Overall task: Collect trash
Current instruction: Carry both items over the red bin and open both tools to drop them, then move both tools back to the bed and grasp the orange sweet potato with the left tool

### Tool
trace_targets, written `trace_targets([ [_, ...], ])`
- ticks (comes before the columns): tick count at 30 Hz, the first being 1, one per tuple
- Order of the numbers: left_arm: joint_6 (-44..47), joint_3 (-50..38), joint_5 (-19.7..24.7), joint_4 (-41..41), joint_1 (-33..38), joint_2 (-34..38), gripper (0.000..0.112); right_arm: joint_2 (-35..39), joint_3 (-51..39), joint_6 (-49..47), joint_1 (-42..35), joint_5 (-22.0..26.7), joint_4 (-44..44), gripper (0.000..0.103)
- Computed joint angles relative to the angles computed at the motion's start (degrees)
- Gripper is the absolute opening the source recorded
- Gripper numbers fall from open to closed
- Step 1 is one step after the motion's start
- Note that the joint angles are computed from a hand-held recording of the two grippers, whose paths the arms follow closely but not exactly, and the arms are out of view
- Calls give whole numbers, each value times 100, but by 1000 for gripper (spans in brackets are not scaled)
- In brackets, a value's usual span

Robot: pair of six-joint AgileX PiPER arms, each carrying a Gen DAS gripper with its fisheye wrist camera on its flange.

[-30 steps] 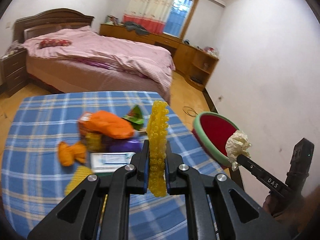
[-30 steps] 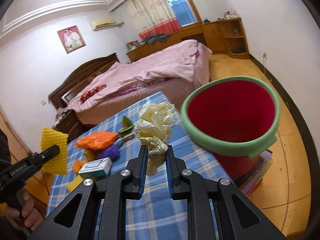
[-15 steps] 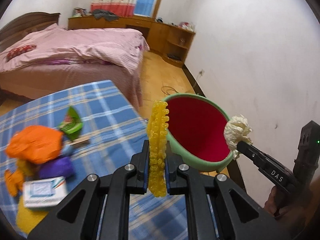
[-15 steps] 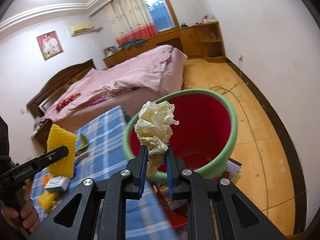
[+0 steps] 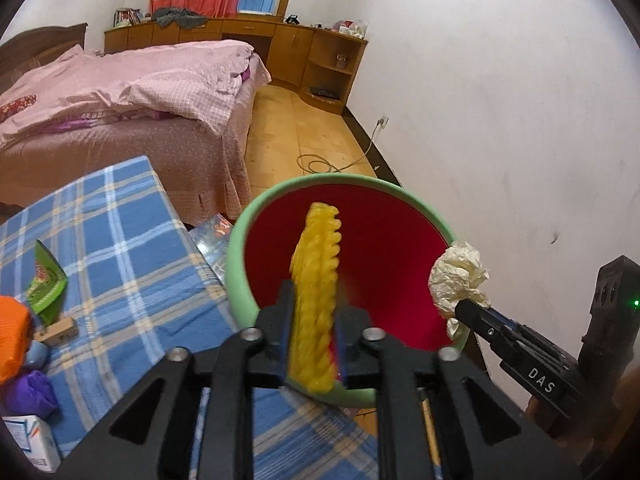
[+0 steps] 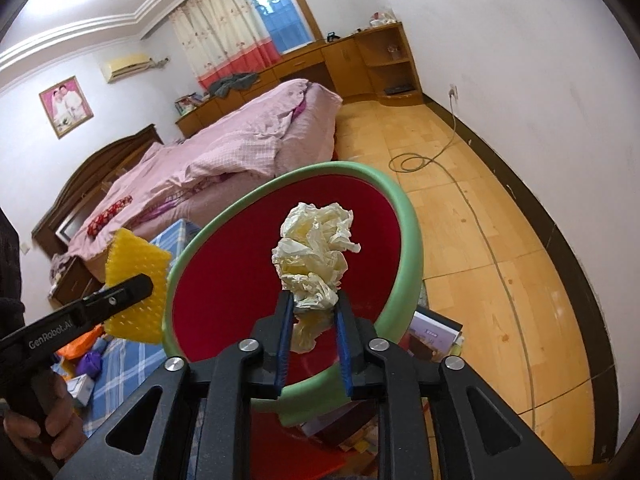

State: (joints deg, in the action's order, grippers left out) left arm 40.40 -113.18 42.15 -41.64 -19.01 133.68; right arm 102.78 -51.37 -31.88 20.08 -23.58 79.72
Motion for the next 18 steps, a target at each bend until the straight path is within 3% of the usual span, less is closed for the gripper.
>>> trace_targets([
  [1, -83, -92, 2, 63, -12, 67, 37, -10, 62, 330, -33, 39, -310, 30],
  [2, -113, -46, -71, 91, -37, 58, 39, -32, 114, 548, -51, 61, -514, 32],
  [10, -771, -148, -120, 728, -164, 90, 40, -133, 385, 1684, -181, 175, -1735, 43],
  [16, -789, 170, -167, 702, -97, -130, 40, -247, 415, 1529, -121, 239, -1591, 44],
  [18, -705, 423, -239, 625, -50, -306, 40, -280, 427, 1513, -99, 225, -1568, 51],
])
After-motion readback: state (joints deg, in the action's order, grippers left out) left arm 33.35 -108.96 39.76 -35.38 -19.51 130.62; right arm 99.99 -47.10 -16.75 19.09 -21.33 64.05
